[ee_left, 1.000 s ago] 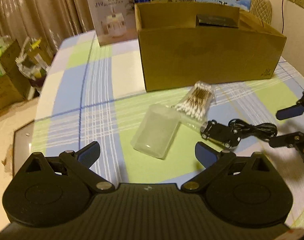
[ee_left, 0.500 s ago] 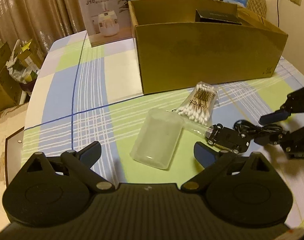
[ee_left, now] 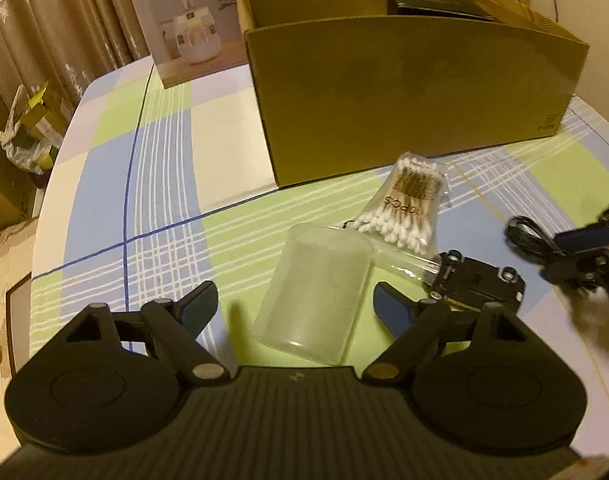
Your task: Organize objects
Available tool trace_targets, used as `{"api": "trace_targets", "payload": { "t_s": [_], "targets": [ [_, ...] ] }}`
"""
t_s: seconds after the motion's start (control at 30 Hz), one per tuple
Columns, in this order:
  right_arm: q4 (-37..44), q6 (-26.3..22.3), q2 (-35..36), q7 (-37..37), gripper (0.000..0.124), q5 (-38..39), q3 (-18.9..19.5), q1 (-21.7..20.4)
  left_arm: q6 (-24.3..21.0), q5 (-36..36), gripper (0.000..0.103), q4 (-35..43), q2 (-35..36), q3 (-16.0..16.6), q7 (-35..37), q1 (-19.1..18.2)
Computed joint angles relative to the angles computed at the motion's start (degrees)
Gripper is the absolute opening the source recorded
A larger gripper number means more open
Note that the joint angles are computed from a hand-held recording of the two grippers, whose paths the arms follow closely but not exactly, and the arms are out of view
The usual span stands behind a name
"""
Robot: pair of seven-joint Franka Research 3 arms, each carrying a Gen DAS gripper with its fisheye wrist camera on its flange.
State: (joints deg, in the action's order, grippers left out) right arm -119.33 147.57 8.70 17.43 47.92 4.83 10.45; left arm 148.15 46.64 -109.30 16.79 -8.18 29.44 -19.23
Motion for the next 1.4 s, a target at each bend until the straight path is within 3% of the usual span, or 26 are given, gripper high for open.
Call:
{"api": "trace_targets", "payload": {
  "t_s": [0.2, 0.37, 0.57, 0.67, 1.0, 1.1, 1.4],
  "targets": [
    [-0.9, -0.1, -0.7, -0.3, 0.01, 0.3, -0.3, -0.3, 0.9, -2.5, 0.069, 1.6, 2.1, -0.1, 2.9, 0.8],
    [-1.2, 1.0, -0.6, -1.8, 0.01, 0.8, -0.1, -0.1, 0.7, -3.7, 0.05, 2.5, 2.6, 0.1, 3.9, 0.0],
    [-2.9, 5.3, -0.8, -4.2, 0.01, 1.4, 0.7, 0.8, -2.2, -6.3, 0.049, 2.5, 1.6, -0.7, 0.6, -1.3],
    [-3.5, 5.6, -1.3, -1.1, 0.01, 0.2, 0.2, 1.0, -2.7, -6.4, 0.049, 2.1, 1.1, -1.1, -0.8, -1.9],
    [-6.9, 0.6, -7.1, 6.3, 0.01, 0.3, -2.7, -0.7, -7.5, -1.5, 0.049, 2.8, -0.4, -1.6, -9.5, -5.1],
    [-7.9, -1.3, -9.5, 7.9, 0.01, 0.7, -3.7, -1.1, -6.9, -0.7, 0.049, 2.0, -1.6, -2.3, -13.0, -5.7],
    [-10.1, -4.8, -16.1, 10.1, 0.01, 2.1, -6.1, -1.3, -11.1, -0.6, 0.049, 1.4, -5.2, -5.1, -21.2, -8.1]
  ]
}}
